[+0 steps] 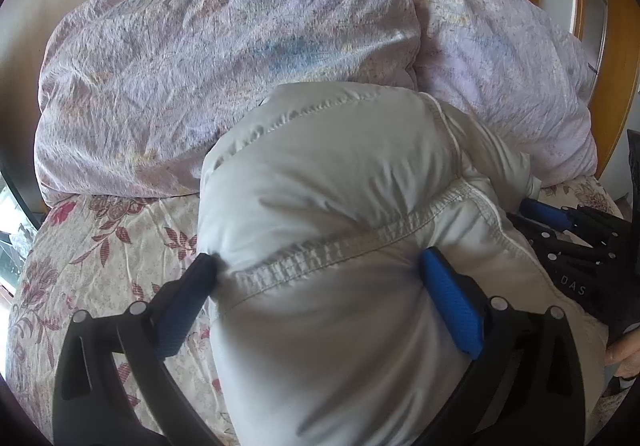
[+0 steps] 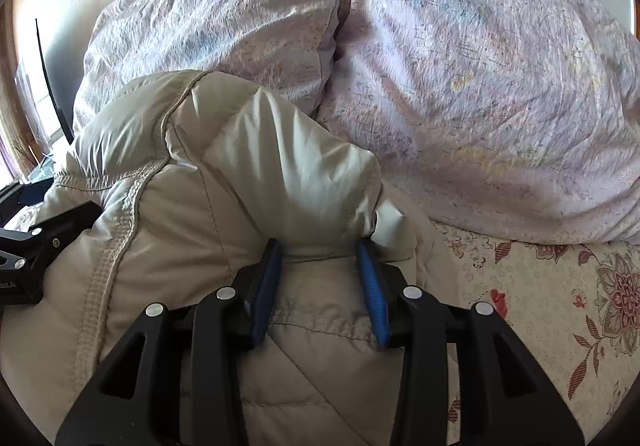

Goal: Fold large clothes
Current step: 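Press the jacket bundle down onto the bed with both grippers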

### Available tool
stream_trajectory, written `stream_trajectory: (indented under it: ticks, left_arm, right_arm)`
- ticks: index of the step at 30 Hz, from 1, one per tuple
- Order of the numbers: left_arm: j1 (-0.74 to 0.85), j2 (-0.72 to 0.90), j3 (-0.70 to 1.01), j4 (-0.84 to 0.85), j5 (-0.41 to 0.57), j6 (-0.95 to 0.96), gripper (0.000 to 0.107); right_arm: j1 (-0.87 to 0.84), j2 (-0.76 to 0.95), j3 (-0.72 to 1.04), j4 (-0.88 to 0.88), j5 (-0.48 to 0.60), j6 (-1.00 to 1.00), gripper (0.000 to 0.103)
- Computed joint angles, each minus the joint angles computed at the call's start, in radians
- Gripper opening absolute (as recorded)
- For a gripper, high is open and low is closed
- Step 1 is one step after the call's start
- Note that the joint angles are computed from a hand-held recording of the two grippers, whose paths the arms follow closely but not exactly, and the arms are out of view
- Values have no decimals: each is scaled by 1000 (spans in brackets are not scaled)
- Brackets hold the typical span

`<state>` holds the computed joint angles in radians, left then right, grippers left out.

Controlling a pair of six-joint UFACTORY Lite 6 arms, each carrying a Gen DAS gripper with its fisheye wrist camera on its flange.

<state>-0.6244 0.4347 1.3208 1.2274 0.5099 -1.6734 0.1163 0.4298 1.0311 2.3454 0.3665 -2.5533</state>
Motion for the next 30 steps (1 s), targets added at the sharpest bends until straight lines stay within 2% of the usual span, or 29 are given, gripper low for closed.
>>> stream_trajectory:
  ticks: [15, 30]
  left_arm:
    - [-7, 16, -34, 178, 15, -191, 101]
    - [-10, 26, -49, 263, 33, -286, 101]
  right_arm:
    - [2, 38, 7, 82, 49, -78, 42]
    - [3, 56, 18, 84, 61, -81, 42]
